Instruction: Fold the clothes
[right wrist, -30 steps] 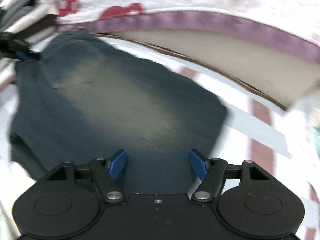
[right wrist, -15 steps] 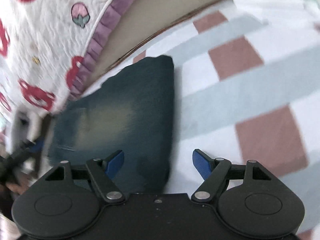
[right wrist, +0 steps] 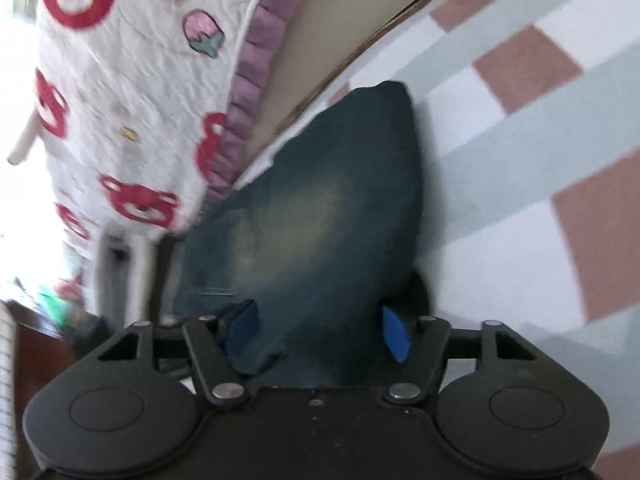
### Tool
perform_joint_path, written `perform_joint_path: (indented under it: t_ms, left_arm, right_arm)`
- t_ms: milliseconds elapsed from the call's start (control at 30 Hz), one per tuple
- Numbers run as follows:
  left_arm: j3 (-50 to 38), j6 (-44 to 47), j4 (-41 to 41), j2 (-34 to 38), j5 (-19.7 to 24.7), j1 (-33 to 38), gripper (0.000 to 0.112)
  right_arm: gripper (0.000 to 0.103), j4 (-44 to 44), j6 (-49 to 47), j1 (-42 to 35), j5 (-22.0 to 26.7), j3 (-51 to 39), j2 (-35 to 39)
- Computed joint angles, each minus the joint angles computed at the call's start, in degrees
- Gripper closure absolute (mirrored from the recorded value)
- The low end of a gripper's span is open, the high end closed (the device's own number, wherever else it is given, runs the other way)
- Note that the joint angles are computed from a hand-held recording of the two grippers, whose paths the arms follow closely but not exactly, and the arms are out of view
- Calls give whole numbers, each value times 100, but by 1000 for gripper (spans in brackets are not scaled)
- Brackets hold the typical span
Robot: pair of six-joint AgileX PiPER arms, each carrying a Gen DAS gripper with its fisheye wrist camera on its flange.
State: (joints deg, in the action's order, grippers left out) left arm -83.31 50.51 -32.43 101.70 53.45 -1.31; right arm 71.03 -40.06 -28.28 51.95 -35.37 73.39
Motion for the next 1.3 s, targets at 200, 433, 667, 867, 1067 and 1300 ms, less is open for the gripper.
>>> perform_joint_path:
  t_ms: [200, 433, 667, 867, 1067, 1300]
  left_arm:
    - [24, -11, -6, 8, -37, -21, 46]
    - [173, -97, 115, -89, -343, -207, 44]
    - [25, 261, -534, 16, 60, 65, 50]
    - [753, 2699, -2778, -601, 844, 229, 54]
    - [1426, 3094, -2299, -1096, 117, -644, 47]
    - [1488, 2711, -1848, -969, -879, -880, 96]
  right_arm:
    - [33, 1336, -179, 415, -832, 548, 205]
    - [78, 355, 968, 1220, -1384, -67, -366]
    - [84, -989, 1590, 1402, -1291, -915, -204]
    - [84, -545, 1106, 872, -856, -720, -187]
    - [84, -204, 909, 695, -346, -1003, -66]
    - [77, -475, 1455, 672, -323, -1046, 47]
